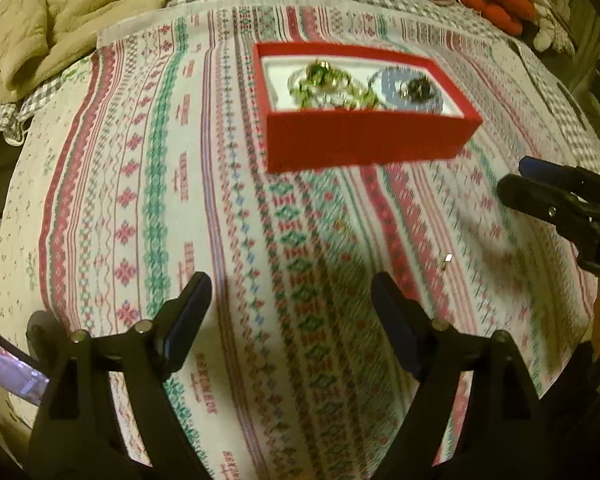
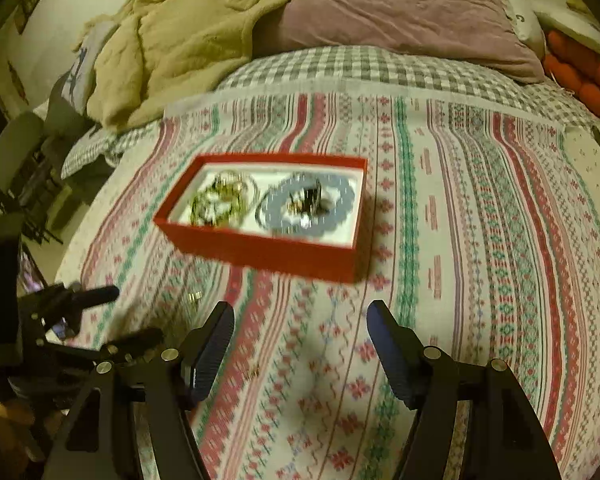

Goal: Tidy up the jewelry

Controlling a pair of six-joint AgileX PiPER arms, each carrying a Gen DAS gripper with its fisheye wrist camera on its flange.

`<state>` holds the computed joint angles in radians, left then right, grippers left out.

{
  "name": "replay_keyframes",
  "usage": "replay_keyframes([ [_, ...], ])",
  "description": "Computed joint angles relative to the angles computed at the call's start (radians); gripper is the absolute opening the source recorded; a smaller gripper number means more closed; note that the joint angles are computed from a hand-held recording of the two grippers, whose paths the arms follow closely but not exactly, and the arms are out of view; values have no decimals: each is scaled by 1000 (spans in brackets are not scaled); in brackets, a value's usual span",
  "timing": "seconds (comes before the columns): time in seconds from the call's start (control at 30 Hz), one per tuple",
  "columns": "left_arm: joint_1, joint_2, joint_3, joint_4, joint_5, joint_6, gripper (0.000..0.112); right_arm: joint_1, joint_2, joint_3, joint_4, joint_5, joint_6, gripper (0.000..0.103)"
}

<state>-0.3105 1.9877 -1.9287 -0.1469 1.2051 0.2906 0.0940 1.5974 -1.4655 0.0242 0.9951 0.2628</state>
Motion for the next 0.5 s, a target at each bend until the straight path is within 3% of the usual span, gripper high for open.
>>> replay_keyframes([
  [0.5, 31, -77, 189, -6, -97, 102, 82, 110, -82, 203, -50, -34, -22, 70],
])
